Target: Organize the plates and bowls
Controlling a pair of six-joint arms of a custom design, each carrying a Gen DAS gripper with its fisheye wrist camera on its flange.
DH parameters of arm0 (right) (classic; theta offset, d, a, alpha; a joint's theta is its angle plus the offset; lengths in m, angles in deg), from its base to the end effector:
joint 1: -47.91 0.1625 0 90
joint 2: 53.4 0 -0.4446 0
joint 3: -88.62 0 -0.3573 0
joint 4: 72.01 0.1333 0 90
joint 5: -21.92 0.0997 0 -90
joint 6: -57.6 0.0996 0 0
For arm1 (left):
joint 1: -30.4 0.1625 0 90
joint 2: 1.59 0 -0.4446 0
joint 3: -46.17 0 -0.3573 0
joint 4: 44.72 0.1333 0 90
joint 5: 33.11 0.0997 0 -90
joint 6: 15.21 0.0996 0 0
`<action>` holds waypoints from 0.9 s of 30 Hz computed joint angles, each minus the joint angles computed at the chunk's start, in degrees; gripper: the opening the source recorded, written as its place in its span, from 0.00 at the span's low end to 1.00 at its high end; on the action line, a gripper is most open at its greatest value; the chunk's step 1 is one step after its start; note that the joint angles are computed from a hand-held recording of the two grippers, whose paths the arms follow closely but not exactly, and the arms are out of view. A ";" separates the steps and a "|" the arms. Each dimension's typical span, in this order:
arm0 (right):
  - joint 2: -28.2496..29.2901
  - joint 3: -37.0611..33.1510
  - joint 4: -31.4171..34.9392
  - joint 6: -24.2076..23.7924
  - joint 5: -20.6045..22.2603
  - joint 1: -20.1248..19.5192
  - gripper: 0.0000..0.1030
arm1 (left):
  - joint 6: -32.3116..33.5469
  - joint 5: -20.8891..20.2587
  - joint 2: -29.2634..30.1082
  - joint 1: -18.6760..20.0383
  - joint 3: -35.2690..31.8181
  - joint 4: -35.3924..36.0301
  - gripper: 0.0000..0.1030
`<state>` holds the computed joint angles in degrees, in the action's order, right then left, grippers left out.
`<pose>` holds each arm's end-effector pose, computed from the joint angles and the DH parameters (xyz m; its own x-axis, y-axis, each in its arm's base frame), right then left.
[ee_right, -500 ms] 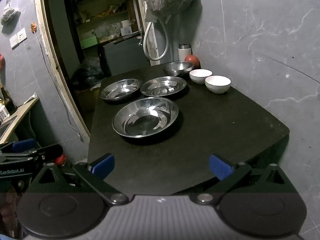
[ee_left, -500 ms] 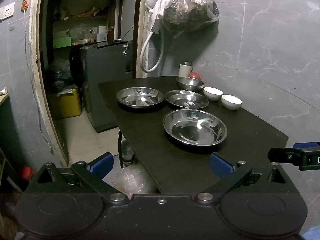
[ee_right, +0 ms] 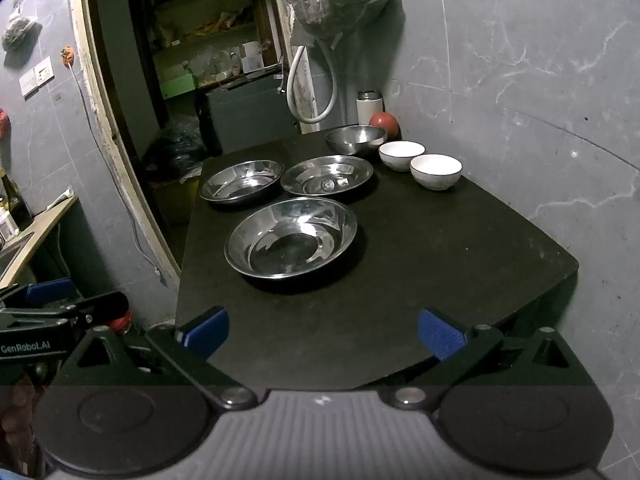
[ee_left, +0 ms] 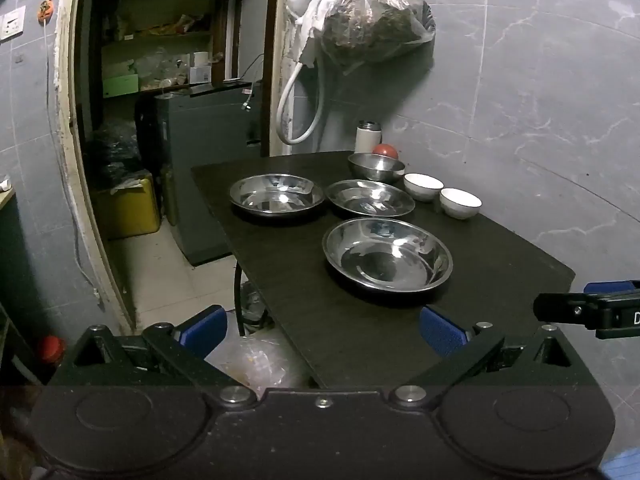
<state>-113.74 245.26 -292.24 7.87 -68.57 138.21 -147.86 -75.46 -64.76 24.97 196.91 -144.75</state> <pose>0.1341 -0.3184 0.1667 -0.6431 -0.6334 0.4305 -0.7658 0.5360 -0.3554 -0.1906 -0.1897 0.0904 -0.6879 -0.3931 -0.6101 0.4297 0.4569 -0.7788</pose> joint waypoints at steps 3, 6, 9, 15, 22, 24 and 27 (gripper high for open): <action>0.05 0.00 -0.05 -0.09 0.01 -0.02 1.00 | -0.07 -0.01 0.21 -0.08 0.05 -0.17 0.99; 0.08 -0.14 0.06 -0.10 -0.03 0.00 1.00 | -0.04 0.01 0.23 -0.08 0.08 -0.25 0.99; -0.06 -0.19 0.12 -0.10 -0.01 -0.07 1.00 | 0.03 0.22 0.42 0.14 0.40 -0.74 0.99; -0.27 -0.52 0.60 0.11 -0.15 0.03 1.00 | 0.08 0.20 0.35 0.18 0.32 -0.61 0.99; -0.30 -0.47 0.54 -0.02 -0.08 -0.05 1.00 | 0.10 0.22 0.36 0.25 0.22 -0.52 0.99; -0.23 -0.43 0.44 0.00 -0.08 -0.03 1.00 | 0.14 0.24 0.38 0.24 0.24 -0.57 0.99; 0.06 -0.35 0.02 0.02 -0.12 0.02 1.00 | 0.13 0.26 0.44 0.28 0.19 -0.57 0.99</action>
